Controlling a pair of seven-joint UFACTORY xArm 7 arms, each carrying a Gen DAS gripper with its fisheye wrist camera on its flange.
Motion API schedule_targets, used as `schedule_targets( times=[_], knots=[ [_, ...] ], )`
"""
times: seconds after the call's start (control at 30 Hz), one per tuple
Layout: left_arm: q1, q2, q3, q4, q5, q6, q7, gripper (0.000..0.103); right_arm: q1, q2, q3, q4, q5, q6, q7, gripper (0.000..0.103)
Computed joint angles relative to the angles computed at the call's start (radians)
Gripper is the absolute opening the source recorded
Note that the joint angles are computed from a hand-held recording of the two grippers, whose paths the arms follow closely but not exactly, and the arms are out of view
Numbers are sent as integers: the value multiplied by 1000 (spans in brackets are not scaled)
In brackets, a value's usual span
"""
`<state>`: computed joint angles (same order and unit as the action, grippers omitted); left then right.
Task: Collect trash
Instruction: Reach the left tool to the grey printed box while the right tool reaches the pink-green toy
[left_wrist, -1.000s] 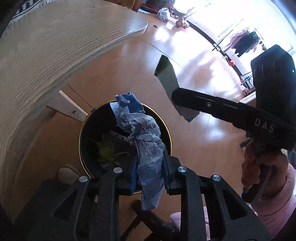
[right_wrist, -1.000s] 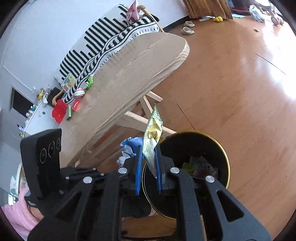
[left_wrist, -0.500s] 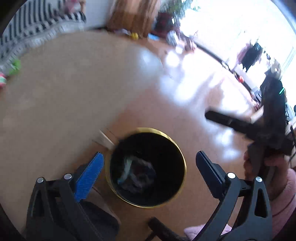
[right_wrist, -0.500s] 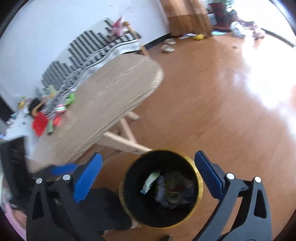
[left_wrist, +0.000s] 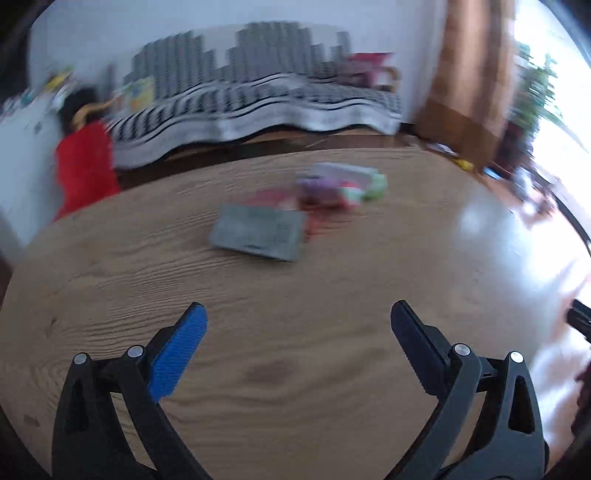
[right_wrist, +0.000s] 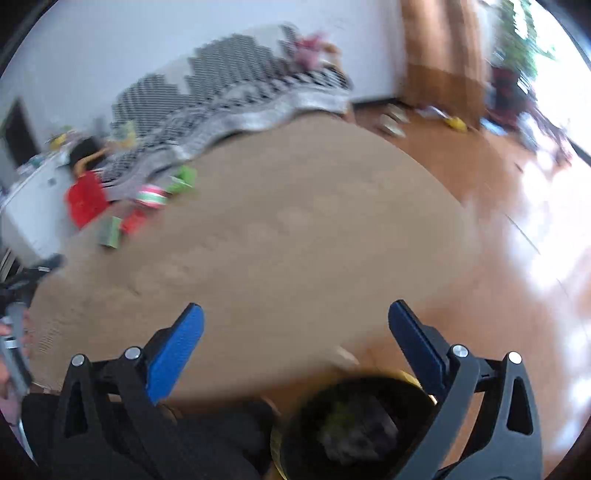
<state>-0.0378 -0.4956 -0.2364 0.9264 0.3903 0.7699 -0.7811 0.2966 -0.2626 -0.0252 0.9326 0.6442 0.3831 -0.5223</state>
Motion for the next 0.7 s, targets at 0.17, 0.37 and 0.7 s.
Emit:
schedule_targets(
  times=[0.17, 0.37, 0.7],
  knots=[
    [51, 156, 22, 84, 78, -56, -5, 97, 21, 153, 91, 185, -107, -41, 60, 97],
    [24, 417, 82, 284, 150, -15, 33, 97, -1, 340, 153, 400, -231, 11, 127, 97],
    [30, 291, 179, 138, 125, 2, 104, 97, -16, 654, 241, 774, -363, 128, 131, 97]
  ],
)
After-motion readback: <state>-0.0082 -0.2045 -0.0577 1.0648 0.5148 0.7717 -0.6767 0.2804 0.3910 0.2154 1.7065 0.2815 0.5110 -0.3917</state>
